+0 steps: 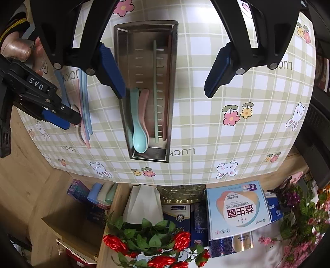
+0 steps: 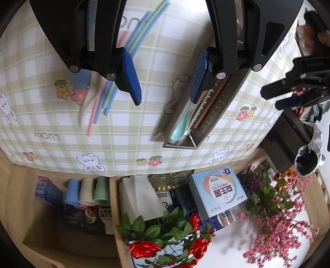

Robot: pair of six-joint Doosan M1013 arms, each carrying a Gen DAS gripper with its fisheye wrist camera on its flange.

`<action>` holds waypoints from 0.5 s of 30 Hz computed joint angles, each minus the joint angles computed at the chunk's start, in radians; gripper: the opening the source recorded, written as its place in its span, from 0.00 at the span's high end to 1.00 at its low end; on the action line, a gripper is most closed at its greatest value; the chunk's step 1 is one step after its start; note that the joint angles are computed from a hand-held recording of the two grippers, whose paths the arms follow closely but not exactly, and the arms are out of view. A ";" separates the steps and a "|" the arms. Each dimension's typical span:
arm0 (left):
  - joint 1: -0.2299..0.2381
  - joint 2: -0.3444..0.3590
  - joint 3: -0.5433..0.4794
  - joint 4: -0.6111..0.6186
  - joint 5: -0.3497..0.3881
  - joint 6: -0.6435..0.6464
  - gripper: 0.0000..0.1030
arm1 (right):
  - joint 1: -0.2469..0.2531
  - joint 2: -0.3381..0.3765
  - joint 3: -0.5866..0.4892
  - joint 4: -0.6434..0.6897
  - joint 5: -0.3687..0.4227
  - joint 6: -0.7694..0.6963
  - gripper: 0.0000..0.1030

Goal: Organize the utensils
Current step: 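Move left gripper to the blue chopstick while right gripper approaches the blue spoon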

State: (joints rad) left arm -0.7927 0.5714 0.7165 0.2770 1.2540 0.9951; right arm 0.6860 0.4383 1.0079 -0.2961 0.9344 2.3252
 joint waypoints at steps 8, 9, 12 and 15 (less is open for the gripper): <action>-0.021 0.035 -0.061 -0.049 -0.008 0.076 0.55 | -0.025 -0.090 0.155 -0.033 -0.102 0.071 0.27; -0.027 0.051 -0.087 -0.041 0.014 0.097 0.66 | -0.027 -0.100 0.172 -0.041 -0.113 0.081 0.25; -0.039 0.106 -0.176 -0.055 0.071 0.173 0.75 | -0.040 -0.128 0.223 -0.049 -0.132 0.108 0.17; -0.044 0.165 -0.276 -0.111 0.113 0.230 0.75 | -0.048 -0.154 0.275 -0.075 -0.166 0.156 0.16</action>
State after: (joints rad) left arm -0.8372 0.7368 0.4406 0.1659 1.3667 1.2253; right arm 0.6379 0.2839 1.2826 -0.3714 0.7687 2.4808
